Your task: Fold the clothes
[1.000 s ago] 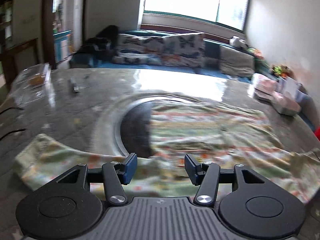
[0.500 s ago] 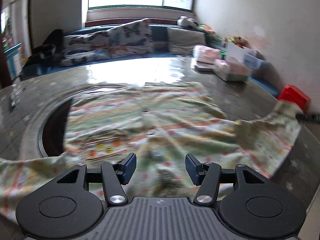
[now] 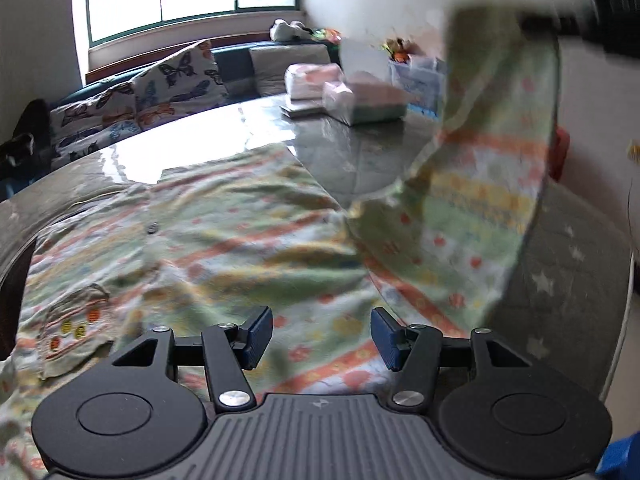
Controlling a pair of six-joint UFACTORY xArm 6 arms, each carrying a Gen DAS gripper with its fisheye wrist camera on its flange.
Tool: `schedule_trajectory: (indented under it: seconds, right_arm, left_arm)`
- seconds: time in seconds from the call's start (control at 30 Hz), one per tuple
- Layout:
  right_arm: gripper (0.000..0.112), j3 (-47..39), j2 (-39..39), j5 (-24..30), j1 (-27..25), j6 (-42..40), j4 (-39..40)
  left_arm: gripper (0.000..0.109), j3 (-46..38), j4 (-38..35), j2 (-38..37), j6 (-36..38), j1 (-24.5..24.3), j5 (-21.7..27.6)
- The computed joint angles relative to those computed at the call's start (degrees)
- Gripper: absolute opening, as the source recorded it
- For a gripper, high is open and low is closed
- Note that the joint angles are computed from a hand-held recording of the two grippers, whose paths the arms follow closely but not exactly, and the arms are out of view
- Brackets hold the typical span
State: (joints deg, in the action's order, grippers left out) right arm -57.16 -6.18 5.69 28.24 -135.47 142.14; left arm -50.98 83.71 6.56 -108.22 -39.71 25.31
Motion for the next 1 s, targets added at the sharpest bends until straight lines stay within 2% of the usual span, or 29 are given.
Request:
schedule_trajectory:
  seconds: [0.17, 0.33, 0.47, 0.67, 0.8, 0.87, 1.0]
  right_arm:
    - [0.008, -2.1, 0.5, 0.0, 4.1, 5.2, -6.5]
    - [0.007, -4.4, 2.1, 0.4, 8.7, 10.4, -13.2]
    - [0.008, -6.2, 5.3, 1.5, 12.2, 16.1, -20.0]
    - [0.008, -9.1, 11.1, 4.1, 16.7, 27.3, -31.6]
    - [0.012, -10.0, 14.4, 5.2, 19.3, 35.4, -39.8]
    - [0.02, -9.7, 15.2, 6.4, 19.7, 40.6, -45.2]
    - [0.02, -7.5, 13.6, 6.4, 19.8, 42.0, -49.1]
  left_arm:
    - [0.058, 1.4, 3.4, -1.6, -3.3, -0.1, 0.2]
    - [0.06, 11.2, 8.3, -13.7, -16.2, 2.6, 2.0]
    - [0.062, 21.7, 2.8, -26.3, -15.2, 2.5, 9.8]
    - [0.063, 32.9, -6.1, -40.0, -13.1, 2.1, 17.3]
    - [0.063, 37.1, -10.3, -45.0, -12.1, 2.7, 19.2]
    - [0.063, 38.1, -11.5, -46.4, -11.8, 2.8, 20.0]
    - [0.063, 39.3, -12.6, -49.1, -10.9, 2.7, 21.8]
